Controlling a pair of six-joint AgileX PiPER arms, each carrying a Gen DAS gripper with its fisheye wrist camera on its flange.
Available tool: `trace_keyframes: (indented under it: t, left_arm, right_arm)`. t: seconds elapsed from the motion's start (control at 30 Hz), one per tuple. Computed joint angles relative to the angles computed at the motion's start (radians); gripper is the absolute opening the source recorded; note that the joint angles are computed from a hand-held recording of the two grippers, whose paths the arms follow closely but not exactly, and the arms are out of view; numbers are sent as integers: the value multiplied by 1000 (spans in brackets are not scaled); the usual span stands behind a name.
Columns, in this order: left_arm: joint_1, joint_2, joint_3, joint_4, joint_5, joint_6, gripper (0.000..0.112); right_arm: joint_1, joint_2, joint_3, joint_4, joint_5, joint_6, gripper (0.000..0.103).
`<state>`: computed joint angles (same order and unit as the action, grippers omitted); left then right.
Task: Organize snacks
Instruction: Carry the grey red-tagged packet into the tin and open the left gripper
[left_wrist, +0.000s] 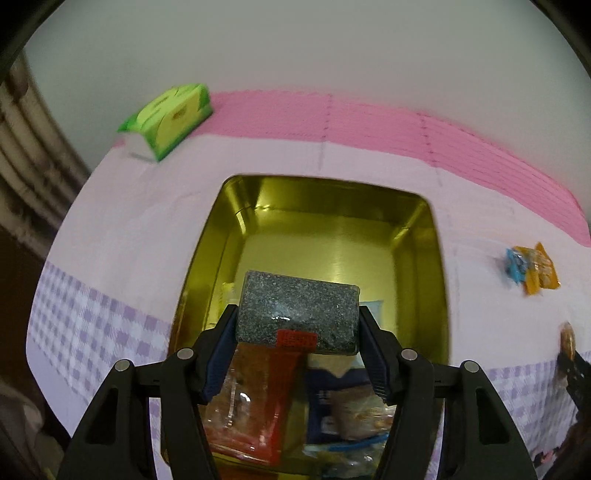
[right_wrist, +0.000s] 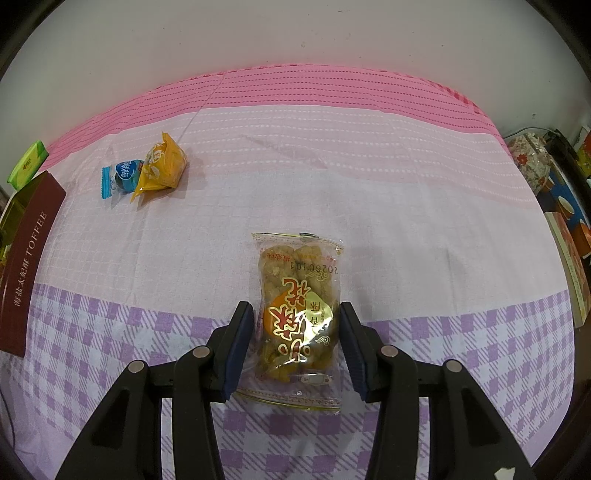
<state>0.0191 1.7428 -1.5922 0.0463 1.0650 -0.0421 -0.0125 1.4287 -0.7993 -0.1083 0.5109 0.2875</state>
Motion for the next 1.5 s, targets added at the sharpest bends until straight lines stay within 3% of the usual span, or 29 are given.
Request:
trace_keyframes:
  t: [0.77, 0.93, 1.5]
  left_arm:
    - [-5, 61, -6, 66, -13, 1, 62]
    - [16, 55, -4, 24, -16, 27, 63]
    - [36, -56, 65, 8, -77, 81, 63]
  right_arm:
    - [8, 0, 7, -5, -8, 10, 49]
    - [2, 4, 8, 13, -12, -11, 52]
    - [8, 5, 26, 19, -42, -4, 54]
